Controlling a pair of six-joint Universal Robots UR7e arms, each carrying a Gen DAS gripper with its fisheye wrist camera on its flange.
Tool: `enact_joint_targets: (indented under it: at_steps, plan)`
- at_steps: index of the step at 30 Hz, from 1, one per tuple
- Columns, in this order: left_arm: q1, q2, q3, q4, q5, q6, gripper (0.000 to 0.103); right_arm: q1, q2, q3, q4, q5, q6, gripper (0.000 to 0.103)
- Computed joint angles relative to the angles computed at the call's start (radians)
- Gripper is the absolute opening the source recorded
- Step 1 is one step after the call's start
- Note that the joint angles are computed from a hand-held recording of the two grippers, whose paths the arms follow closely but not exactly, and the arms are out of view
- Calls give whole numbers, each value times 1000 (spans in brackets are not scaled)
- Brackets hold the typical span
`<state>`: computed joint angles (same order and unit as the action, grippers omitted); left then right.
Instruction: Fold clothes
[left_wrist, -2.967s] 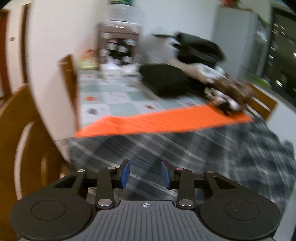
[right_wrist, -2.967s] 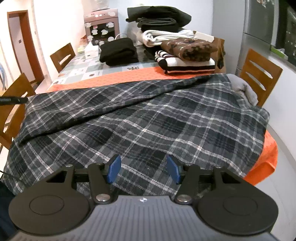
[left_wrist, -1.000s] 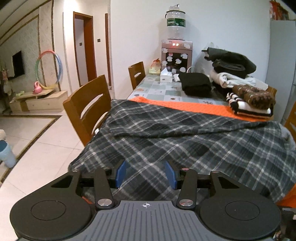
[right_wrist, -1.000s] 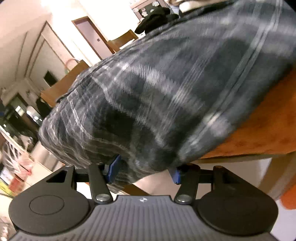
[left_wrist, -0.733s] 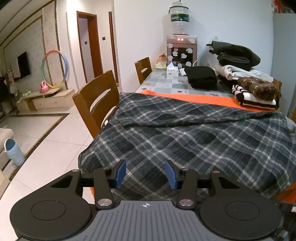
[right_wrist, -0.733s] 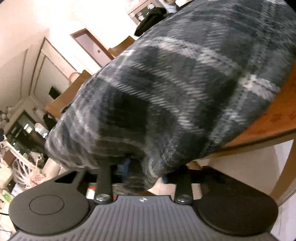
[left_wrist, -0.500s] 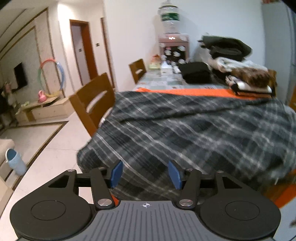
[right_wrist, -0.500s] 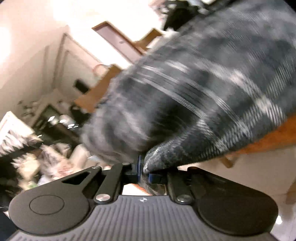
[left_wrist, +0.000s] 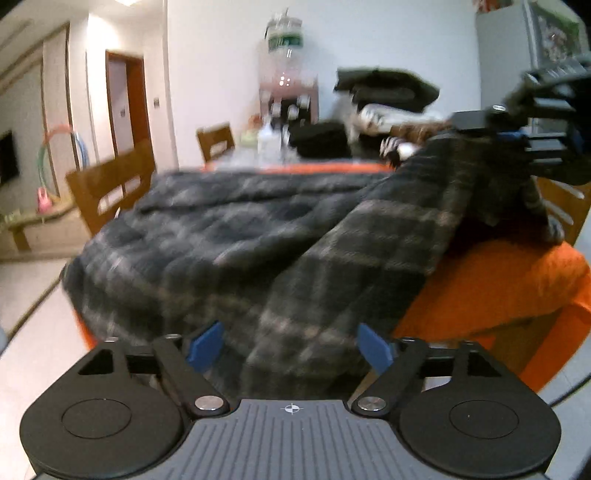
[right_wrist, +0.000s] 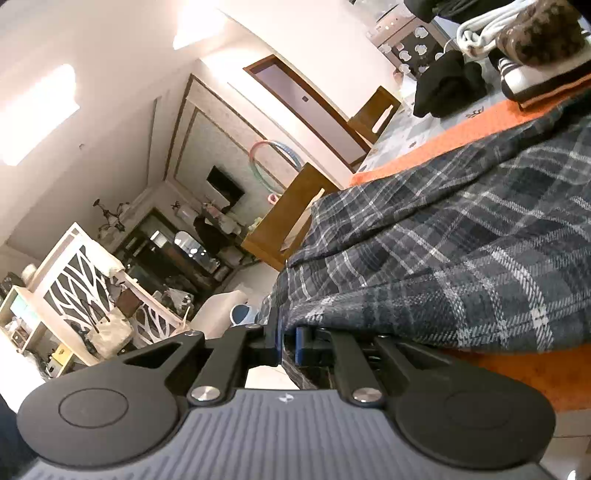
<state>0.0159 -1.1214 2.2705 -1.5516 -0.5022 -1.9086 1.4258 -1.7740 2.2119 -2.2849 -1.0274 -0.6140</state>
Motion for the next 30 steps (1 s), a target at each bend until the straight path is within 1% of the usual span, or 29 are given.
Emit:
enact_joint_targets:
  at_steps: [2, 4, 7, 9, 12, 14, 16, 18, 21, 23, 26, 28, 30]
  plan:
    - [20, 80, -45, 67, 66, -67, 97, 10, -7, 3, -8, -5, 13, 8]
    - [45, 163, -109, 180, 120, -164, 97, 20, -7, 13, -30, -6, 20, 8]
    - [84, 283, -230, 387, 153, -342, 97, 29, -7, 27, -64, 0, 54, 8]
    - [104, 357, -313, 530, 157, -458, 97, 30, -1, 32, -81, 8, 69, 8]
    - [141, 471, -450, 760, 139, -631, 98, 29, -8, 41, -102, 14, 67, 8]
    - [167, 528, -527, 878, 80, -728, 97, 29, -17, 48, -114, 17, 74, 8]
    - [189, 562, -573, 933, 4, -773, 96, 26, -27, 55, -122, 24, 92, 8]
    - [201, 560, -566, 905, -77, -759, 94, 19, -39, 62, -126, 34, 114, 8]
    - [215, 519, -498, 802, -194, -704, 94, 10, -55, 70, -132, 50, 136, 8]
    - [222, 495, -452, 749, -252, -678, 93, 5, -64, 74, -131, 57, 142, 8]
    - [221, 474, -392, 692, -307, -648, 93, -2, -72, 81, -134, 61, 147, 8]
    - [210, 465, -354, 647, -337, -622, 91, 0, -72, 82, -135, 53, 155, 8]
    - [201, 450, -316, 588, -366, -586, 81, 4, -70, 81, -139, 50, 161, 8]
